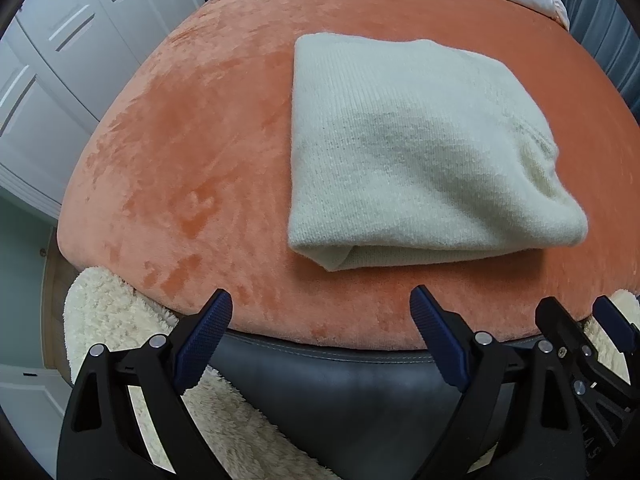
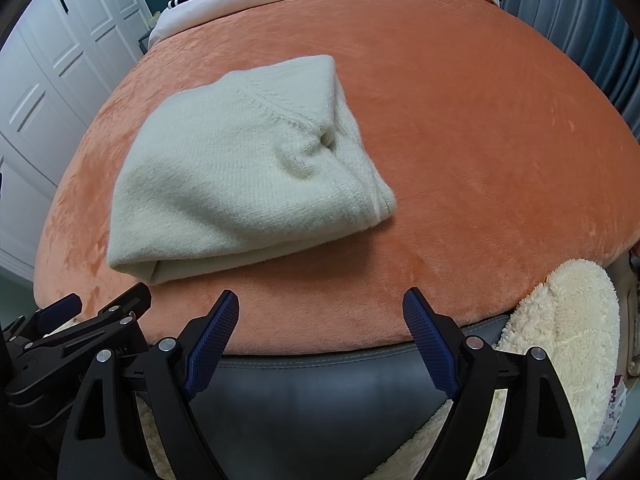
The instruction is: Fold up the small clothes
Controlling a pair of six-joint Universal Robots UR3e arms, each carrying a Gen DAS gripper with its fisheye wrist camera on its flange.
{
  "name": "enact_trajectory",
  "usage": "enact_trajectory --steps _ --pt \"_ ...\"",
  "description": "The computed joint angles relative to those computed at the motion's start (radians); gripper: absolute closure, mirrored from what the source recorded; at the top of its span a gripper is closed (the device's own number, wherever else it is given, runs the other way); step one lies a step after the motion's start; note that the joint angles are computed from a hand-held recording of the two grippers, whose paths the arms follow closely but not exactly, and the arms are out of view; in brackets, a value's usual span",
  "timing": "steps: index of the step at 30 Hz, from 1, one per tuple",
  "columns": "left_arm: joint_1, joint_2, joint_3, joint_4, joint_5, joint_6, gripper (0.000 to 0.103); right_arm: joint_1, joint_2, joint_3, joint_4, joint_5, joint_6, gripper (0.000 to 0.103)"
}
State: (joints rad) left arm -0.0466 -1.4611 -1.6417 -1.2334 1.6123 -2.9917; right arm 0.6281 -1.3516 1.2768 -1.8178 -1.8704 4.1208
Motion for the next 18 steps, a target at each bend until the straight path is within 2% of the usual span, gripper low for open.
enact_trajectory --steps 18 --pt "-0.008 0.014 0.005 0.011 0.009 0.008 0.018 0.014 0.014 -0.021 0.012 -0.012 0.013 0.021"
